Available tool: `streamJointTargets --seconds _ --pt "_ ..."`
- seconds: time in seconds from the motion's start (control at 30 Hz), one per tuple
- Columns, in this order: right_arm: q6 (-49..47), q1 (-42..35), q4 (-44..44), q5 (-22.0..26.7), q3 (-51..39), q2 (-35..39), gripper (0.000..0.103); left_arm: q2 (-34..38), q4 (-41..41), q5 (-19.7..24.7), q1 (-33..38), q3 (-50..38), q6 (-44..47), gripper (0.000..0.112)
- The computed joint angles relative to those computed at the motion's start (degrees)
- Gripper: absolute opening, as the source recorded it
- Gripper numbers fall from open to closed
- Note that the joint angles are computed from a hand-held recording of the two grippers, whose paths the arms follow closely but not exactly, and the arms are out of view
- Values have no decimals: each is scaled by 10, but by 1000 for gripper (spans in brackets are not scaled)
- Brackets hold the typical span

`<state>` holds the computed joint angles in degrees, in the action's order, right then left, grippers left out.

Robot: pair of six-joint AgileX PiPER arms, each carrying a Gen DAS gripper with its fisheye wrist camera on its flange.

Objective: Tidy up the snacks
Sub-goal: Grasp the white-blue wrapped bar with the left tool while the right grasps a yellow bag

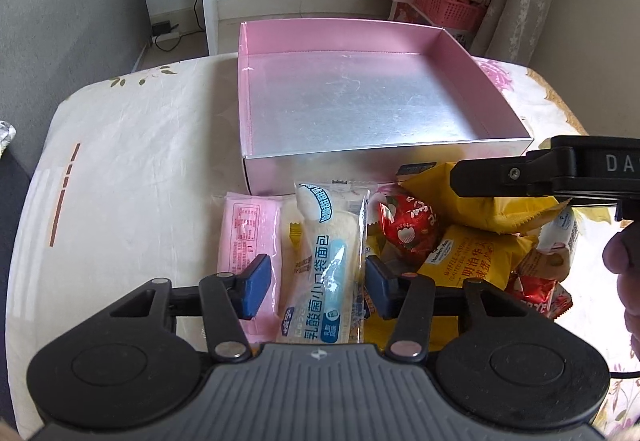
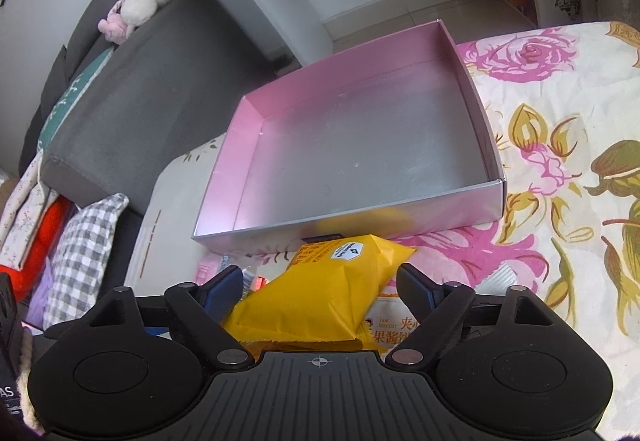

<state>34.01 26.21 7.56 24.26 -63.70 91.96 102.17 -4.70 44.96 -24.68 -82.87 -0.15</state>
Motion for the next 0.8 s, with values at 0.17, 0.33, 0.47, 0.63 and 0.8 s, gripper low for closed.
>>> streamJointTargets --seconds 0.17,0.33,0.47,0.63,0.8 --pt "49 9 -54 33 -14 4 69 -5 30 -4 -4 7 -20 40" --pt "63 9 -61 45 -15 -1 43 -6 40 -7 -8 10 -38 24" --pt "77 10 -67 48 -10 -8 40 -16 51 -20 -11 19 -49 18" --pt "48 -2 -28 49 -2 -27 39 -27 36 -28 -5 23 -45 16" --pt "34 -10 -7 54 4 -57 39 -40 22 -34 0 24 -45 16"
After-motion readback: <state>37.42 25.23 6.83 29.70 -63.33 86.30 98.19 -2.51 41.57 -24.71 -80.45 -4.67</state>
